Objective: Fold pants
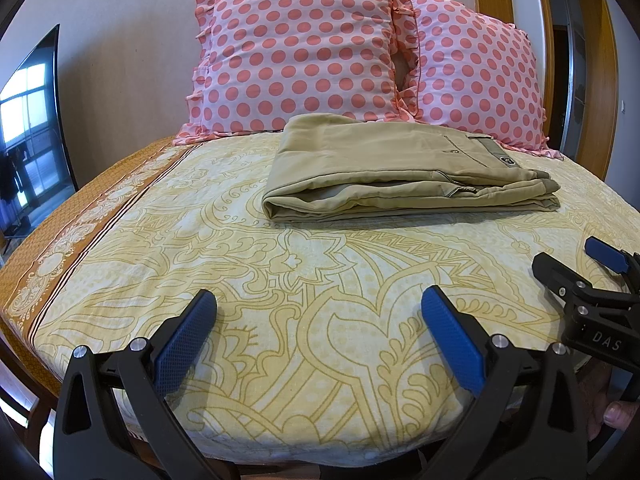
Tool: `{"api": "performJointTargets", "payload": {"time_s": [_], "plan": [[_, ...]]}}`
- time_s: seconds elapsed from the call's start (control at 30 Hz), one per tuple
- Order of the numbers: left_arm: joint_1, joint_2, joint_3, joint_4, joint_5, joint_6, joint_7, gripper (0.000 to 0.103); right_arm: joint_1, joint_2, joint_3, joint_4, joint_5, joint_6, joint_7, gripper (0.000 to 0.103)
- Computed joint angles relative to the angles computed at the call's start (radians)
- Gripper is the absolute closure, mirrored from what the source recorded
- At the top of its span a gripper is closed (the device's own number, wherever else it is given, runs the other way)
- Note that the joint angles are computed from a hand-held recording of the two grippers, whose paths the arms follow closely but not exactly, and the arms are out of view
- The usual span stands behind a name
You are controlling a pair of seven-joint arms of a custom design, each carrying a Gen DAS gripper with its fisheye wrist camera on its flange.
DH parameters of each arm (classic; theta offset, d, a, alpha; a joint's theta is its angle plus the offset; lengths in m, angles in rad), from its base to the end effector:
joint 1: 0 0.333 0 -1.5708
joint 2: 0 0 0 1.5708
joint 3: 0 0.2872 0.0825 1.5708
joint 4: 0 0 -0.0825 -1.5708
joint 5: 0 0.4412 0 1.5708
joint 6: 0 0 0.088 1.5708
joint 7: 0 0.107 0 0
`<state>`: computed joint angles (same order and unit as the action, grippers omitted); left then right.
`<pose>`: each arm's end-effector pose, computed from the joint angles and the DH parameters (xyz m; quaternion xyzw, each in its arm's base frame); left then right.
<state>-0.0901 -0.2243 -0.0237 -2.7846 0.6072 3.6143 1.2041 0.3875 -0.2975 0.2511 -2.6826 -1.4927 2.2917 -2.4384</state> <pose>0.4343 -0.1223 0.3187 -0.4688 0.7419 -0.4001 0.2643 0.3798 0.2420 0.2647 -0.4447 0.7322 -0.4372 0.2737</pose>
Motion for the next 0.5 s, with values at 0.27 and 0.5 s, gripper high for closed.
{"api": "performJointTargets", "payload": {"time_s": [0.27,0.5], "plan": [[0.001,0.002,0.001,0.001,0.004,0.003,-0.002,0.001,0.001,0.003,0.000,0.002,0.000,-0.003,0.002,0.002],[0.002,0.005,-0.002,0.003,0.000,0.004,0.001,0.001,0.002,0.006,-0.001,0.004,-0.001,-0.004,0.002,0.002]]}}
